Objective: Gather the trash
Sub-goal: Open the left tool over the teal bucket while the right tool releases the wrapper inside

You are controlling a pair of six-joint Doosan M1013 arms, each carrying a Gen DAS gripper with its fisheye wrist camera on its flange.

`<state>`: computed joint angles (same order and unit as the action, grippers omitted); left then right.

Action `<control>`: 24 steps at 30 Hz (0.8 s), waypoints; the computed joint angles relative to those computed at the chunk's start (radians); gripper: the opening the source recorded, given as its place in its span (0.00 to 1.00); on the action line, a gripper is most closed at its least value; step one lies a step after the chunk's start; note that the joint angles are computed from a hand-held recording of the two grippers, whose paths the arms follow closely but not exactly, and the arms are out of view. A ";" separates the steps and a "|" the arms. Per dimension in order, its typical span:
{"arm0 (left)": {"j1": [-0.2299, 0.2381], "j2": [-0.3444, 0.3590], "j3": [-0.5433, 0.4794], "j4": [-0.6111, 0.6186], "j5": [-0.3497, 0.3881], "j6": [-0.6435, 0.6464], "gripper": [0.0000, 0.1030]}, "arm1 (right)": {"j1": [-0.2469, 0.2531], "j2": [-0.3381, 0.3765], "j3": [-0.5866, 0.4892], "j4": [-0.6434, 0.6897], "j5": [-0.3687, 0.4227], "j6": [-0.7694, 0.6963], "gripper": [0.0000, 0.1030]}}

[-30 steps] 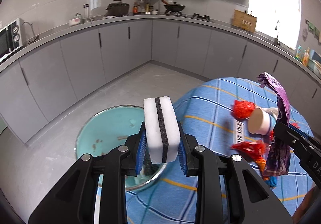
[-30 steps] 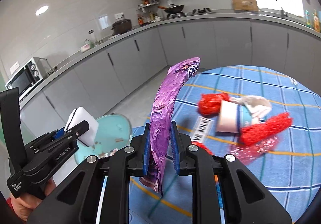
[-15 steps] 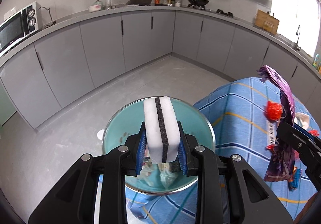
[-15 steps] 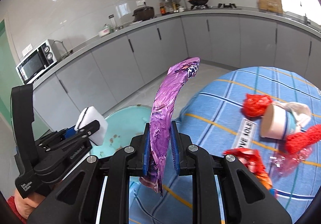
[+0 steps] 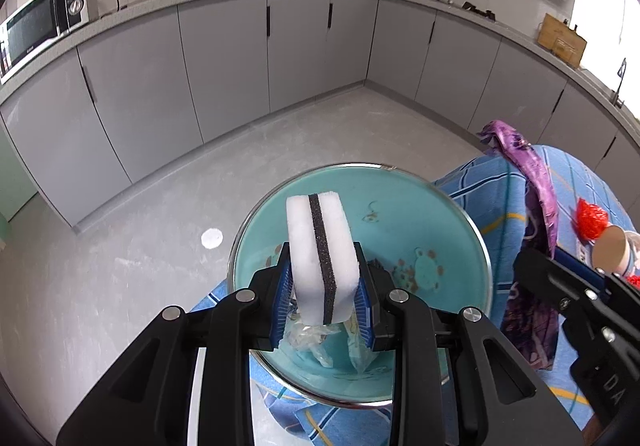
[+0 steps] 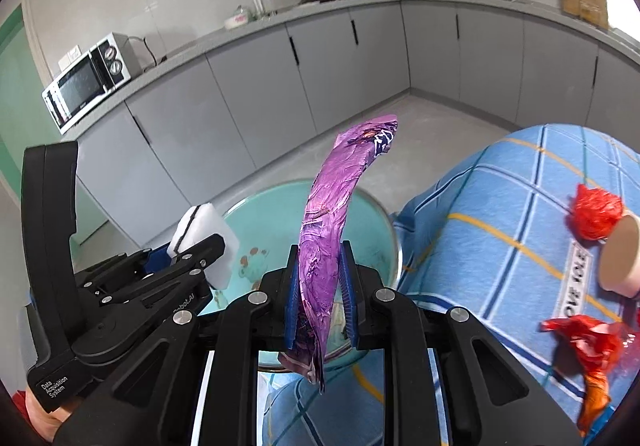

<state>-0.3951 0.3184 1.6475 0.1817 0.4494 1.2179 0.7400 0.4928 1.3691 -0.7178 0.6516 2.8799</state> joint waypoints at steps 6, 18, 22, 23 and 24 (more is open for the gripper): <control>-0.001 0.020 -0.006 0.008 0.022 -0.014 0.27 | -0.012 0.027 -0.022 0.083 0.001 -0.082 0.19; 0.003 0.055 -0.035 0.019 0.067 -0.019 0.27 | -0.035 0.051 -0.023 0.237 -0.060 -0.224 0.37; 0.001 0.059 -0.040 0.022 0.074 -0.020 0.27 | -0.034 0.043 -0.013 0.216 -0.059 -0.195 0.37; 0.000 0.060 -0.041 0.022 0.076 -0.021 0.27 | -0.032 0.038 -0.008 0.198 -0.057 -0.175 0.37; -0.001 0.060 -0.041 0.026 0.077 -0.024 0.27 | -0.032 0.035 -0.005 0.185 -0.055 -0.160 0.37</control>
